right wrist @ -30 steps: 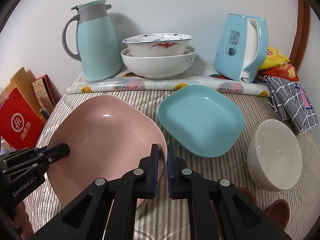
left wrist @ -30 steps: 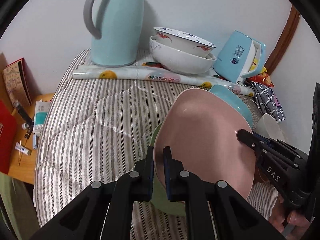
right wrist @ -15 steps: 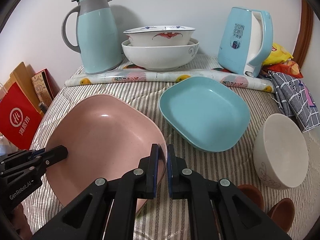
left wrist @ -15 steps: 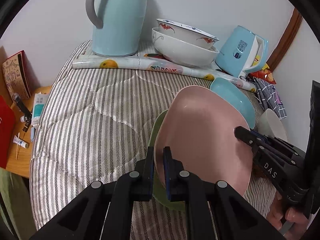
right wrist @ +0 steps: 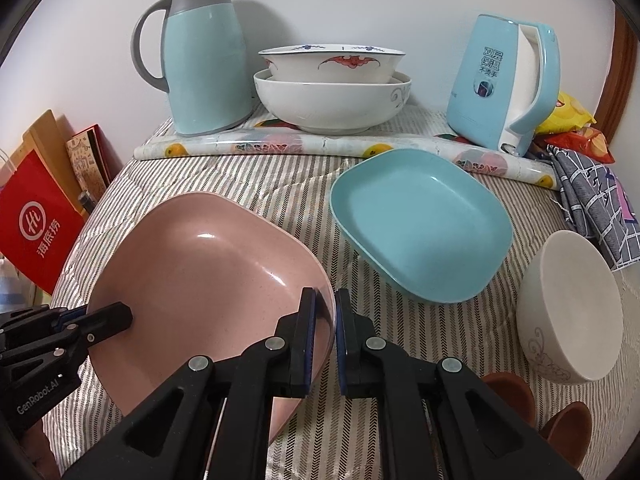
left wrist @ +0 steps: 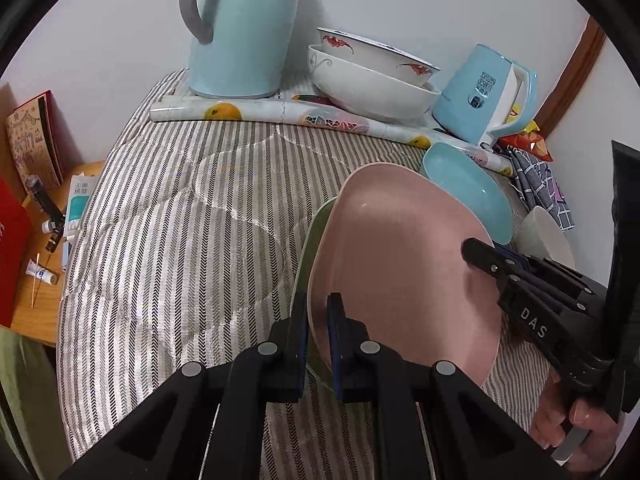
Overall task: Organize plates and bowls
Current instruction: 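Lower the pink plate onto the green plate and open both grippers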
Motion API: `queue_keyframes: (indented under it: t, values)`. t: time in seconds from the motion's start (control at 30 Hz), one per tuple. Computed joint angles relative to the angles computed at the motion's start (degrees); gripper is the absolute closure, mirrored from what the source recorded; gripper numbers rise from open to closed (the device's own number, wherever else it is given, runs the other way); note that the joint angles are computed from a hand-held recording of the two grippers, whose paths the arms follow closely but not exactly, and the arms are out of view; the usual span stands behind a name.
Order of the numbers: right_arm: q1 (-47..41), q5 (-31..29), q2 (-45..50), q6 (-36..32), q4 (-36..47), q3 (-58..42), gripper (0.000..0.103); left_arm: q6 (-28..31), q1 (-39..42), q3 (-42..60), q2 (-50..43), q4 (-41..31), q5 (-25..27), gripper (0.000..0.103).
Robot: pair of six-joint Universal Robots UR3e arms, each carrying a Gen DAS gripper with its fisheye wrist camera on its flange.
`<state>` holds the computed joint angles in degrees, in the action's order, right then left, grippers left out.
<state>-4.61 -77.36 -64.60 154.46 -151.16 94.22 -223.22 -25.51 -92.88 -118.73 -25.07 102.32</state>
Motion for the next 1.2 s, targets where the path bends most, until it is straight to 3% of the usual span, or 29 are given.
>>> queue_keyframes:
  t: [0.3, 0.43, 0.57, 0.7, 0.93, 1.03, 1.2]
  values:
    - [0.37, -0.15, 0.19, -0.75, 0.36, -0.27, 0.091, -0.86, 0.17, -0.56, 1.19, -1.04, -0.24, 0.092]
    - [0.24, -0.39, -0.30, -1.22, 0.63, 0.08, 0.081, -1.46, 0.49, -2.28, 2.48, 0.06, -1.40, 0.088]
    - [-0.02, -0.24, -1.30, -1.35, 0.07, 1.17, 0.076, -1.18, 0.09, -2.08, 2.85, -0.36, -1.57, 0.079]
    - [-0.21, -0.46, -2.29, -1.53, 0.16, 2.06, 0.075, -1.68, -1.31, 0.81, 2.58, -5.28, 1.15, 0.057]
    - [-1.16, 0.51, -5.41, -2.05, 0.82, 4.53, 0.073, -2.84, -1.19, -0.90, 4.40, -4.90, 1.36, 0.056]
    - [-1.59, 0.46, -6.86, -1.82, 3.26, 4.44, 0.064, -2.44, -1.21, 0.87, 4.08, -6.95, 0.98, 0.056]
    - [-3.68, 2.08, -11.22, -2.43, 3.02, 6.97, 0.058, -2.97, -2.94, 4.66, 3.33, -10.34, 4.51, 0.056]
